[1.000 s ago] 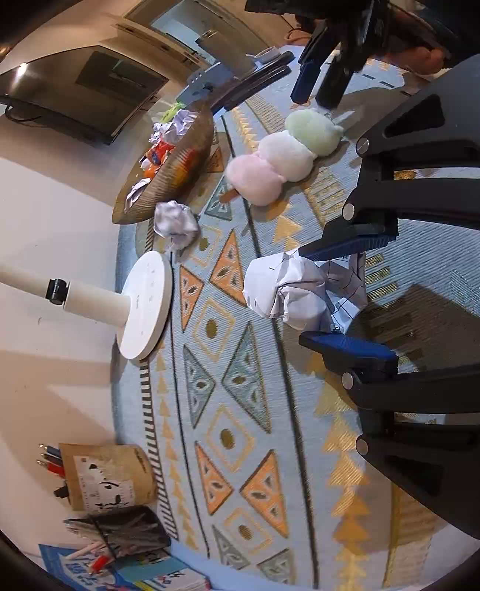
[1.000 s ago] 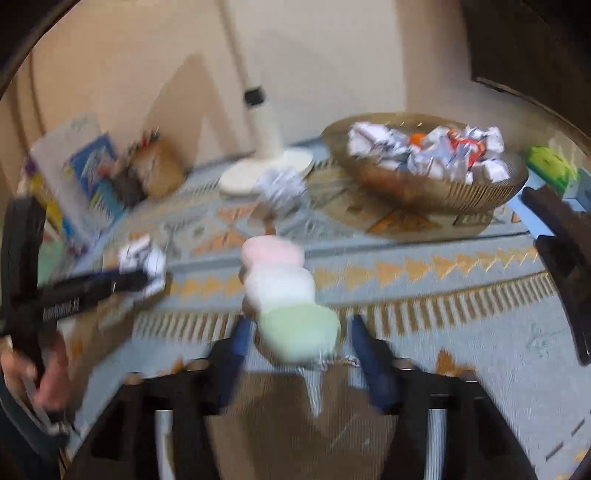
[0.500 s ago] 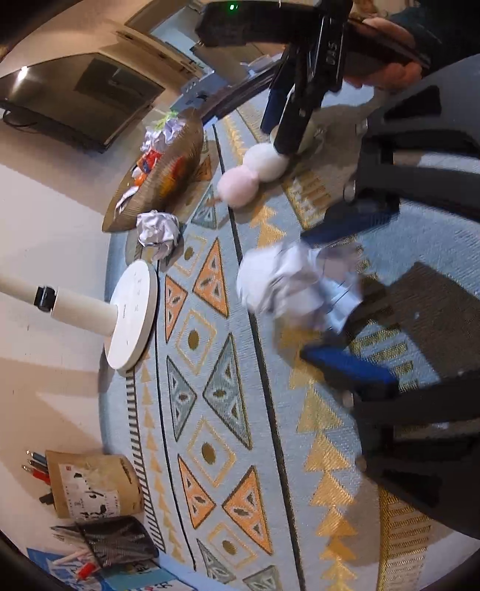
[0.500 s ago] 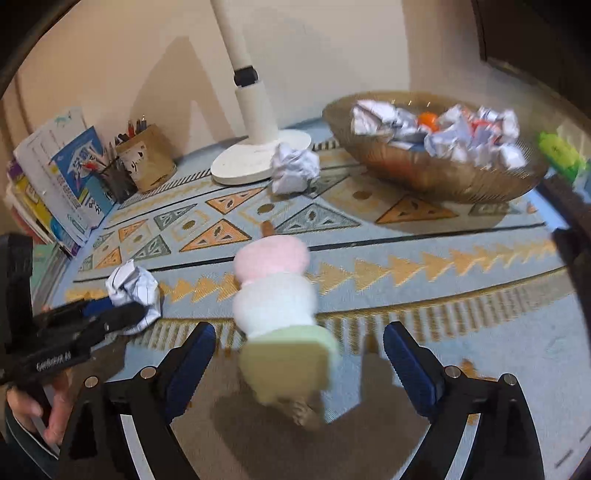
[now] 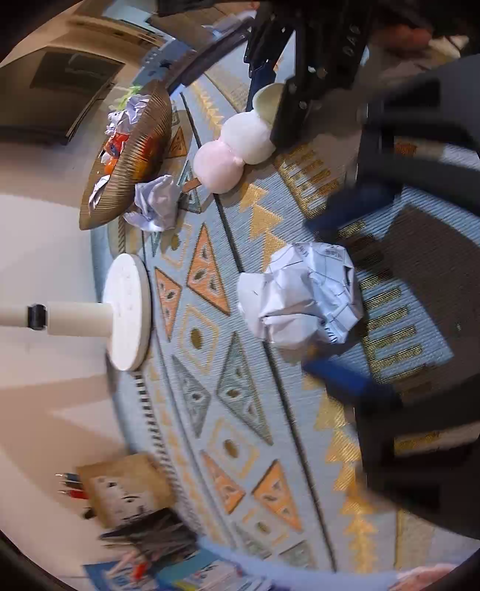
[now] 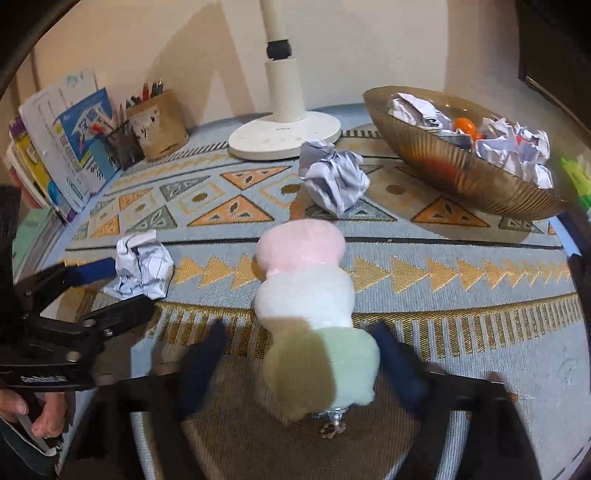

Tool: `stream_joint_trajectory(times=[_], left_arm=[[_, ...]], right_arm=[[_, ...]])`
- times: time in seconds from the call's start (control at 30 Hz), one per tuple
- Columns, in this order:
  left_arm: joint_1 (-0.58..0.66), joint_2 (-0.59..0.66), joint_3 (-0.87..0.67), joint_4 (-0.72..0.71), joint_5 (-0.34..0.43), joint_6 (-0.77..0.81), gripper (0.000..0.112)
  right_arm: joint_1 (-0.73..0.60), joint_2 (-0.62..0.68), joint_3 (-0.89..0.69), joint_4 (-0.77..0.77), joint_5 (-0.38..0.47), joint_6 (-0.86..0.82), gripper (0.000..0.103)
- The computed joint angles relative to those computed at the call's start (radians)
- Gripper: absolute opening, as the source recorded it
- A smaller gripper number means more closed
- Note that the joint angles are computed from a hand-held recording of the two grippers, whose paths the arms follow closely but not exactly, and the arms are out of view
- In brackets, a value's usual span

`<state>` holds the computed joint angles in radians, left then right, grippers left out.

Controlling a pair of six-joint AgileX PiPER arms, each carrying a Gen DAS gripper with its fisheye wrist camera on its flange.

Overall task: Organize objects
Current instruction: 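Carry the paper and plush stack over the glass bowl and release both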

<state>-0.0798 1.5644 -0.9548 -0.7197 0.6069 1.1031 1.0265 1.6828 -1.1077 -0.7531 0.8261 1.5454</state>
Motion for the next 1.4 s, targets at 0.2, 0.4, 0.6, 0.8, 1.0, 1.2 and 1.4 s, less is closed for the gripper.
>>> stream_joint_trajectory(times=[0.2,0.4,0.6,0.8,1.0,1.2,1.4], left_arm=[[0.06,-0.014,-0.012,-0.136,0.081,0.081,0.05],[0.012,-0.049,-0.06,-0.166,0.13,0.041,0.05],[-0.087,-0.025,-0.177,-0.174,0.14,-0.037,0.05],[-0.269,0.081,-0.417,-0.063,0.094,-0.211,0.05],[-0.435,0.353,-0.818,0.1,0.136,-0.461,0.05],[-0.495,0.648,-1.276,0.2,0.281,-0.649,0.05],[-0.508,0.836,-1.58,0.219,0.45,-0.724,0.082]], right_arm=[[0.013,-0.094,0.115,-0.118,-0.106,0.137,0.049],[0.011,-0.192,0.215,-0.224,-0.185,0.293,0.049],[-0.016,-0.317,0.244,-0.238,-0.163,0.27,0.048],[-0.078,-0.476,0.246,-0.281,-0.099,0.218,0.048],[-0.395,-0.508,0.178,-0.193,-0.212,-0.038,0.048],[-0.704,-0.389,0.106,0.007,-0.396,-0.326,0.048],[-0.861,-0.312,0.091,0.305,-0.521,-0.608,0.054]])
